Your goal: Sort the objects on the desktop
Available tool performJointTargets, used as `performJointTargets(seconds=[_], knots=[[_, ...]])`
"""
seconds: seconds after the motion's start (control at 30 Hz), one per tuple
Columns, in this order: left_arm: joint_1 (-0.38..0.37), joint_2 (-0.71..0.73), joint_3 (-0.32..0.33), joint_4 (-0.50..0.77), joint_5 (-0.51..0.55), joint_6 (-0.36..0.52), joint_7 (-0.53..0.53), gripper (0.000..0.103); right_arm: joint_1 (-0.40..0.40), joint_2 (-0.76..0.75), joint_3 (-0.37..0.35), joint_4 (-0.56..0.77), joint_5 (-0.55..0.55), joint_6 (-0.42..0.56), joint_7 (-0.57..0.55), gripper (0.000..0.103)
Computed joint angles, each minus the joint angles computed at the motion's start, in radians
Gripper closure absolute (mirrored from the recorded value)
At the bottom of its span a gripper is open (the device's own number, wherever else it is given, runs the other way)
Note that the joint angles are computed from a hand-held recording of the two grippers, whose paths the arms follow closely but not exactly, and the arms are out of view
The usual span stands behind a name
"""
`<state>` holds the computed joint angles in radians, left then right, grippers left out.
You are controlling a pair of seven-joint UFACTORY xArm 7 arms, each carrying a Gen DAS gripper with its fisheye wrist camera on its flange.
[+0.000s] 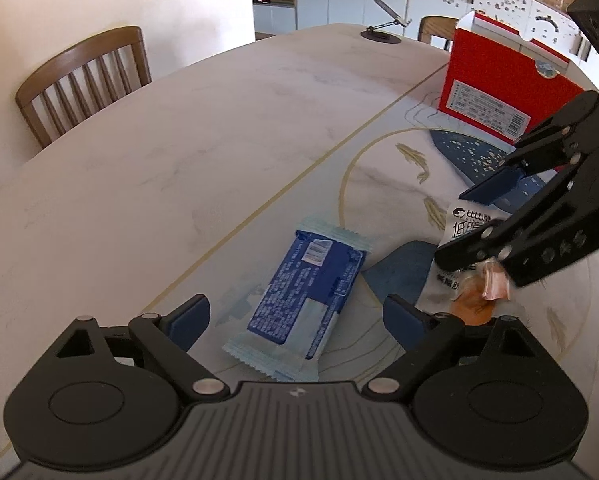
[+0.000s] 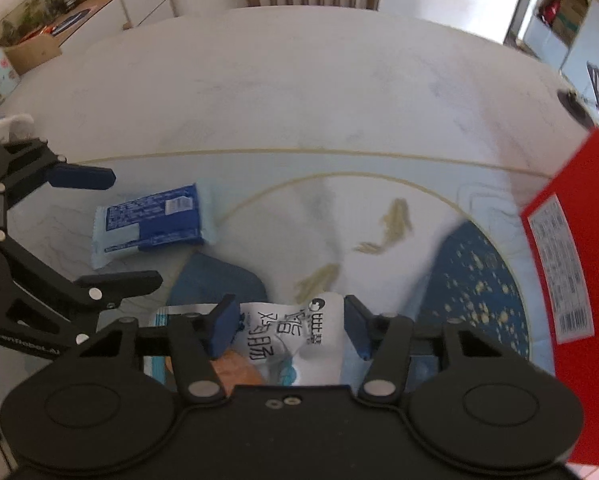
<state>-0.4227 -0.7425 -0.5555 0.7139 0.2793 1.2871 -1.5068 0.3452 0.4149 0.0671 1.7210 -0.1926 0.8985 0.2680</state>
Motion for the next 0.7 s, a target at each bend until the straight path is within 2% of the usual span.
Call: performJointTargets(seconds=[0.07, 0.13, 0.33, 0.57, 0.7], knots=[[0.000, 0.006, 0.005, -0.001, 0.003, -0.007, 0.007, 0.009, -0.004, -0.011, -0.007, -0.002, 0.006, 0.014, 0.024, 0.043], [0.001, 0.012, 0.008, -0.001, 0.006, -0.011, 0.013, 0.009, -0.003, -0.033, -0.015, -0.021, -0.005, 0.008, 0.060, 0.031], [0.003, 0.013, 0.018, -0.010, 0.009, -0.028, 0.019, 0.009, -0.015, -0.072, 0.000, -0.047, 0.029, 0.053, 0.136, 0.020], [0.002, 0.012, 0.018, -0.019, 0.005, -0.050, 0.011, 0.011, -0.016, -0.090, 0.013, -0.077, 0.038, 0.073, 0.174, 0.020], [0.003, 0.012, 0.017, -0.022, 0.008, -0.054, 0.008, 0.011, -0.017, -0.113, 0.013, -0.100, 0.055, 0.079, 0.255, 0.021]])
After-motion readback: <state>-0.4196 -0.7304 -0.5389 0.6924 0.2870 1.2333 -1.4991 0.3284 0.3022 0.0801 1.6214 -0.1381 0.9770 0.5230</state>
